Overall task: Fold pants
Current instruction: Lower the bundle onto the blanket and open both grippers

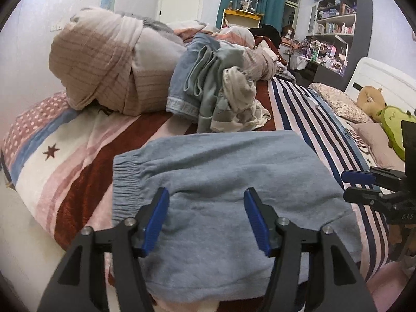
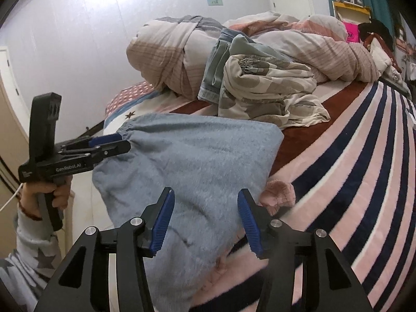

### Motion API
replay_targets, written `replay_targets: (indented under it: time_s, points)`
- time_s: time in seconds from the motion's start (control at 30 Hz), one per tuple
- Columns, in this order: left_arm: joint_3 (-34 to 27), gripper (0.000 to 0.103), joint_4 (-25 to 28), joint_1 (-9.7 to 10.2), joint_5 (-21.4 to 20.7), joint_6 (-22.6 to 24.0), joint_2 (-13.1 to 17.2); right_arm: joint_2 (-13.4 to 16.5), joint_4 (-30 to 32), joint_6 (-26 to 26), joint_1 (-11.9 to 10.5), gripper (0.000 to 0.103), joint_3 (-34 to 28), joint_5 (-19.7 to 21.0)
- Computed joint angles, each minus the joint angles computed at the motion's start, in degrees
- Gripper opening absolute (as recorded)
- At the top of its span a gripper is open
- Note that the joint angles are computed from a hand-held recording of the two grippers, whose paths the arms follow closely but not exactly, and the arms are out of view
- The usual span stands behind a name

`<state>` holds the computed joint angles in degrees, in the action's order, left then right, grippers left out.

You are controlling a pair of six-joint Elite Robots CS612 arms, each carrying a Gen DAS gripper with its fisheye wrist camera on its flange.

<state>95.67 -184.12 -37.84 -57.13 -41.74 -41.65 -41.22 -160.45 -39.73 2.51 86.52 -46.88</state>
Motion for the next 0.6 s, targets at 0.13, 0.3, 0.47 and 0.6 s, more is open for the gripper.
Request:
replay_targets:
  time_s: [0.13,0.3,0.47,0.6]
  points:
    - [-0.4,0.063,-0.2,-1.09,0.4,0.1,-0.2,-1.0,0.8,-1.4,-0.5,0.060,1.3,0.1]
    - [-1.5,0.068,-0.1,-2.84,1.5,0.1,-0.2,-2.5,1.6,-3.1,-1.6,0.073,3.1,0.6]
    - [-3.4,0.075,0.1,-4.62,3.2,0.7,0.3,-4.1,-0.1,-4.2,-3.2,0.078,5.9,1.0]
    - [-5.5,0.077,1.8,-6.19,5.1,1.2,1.0,-5.3,-1.3,-4.9,-4.8,0.084,8.1,1.1]
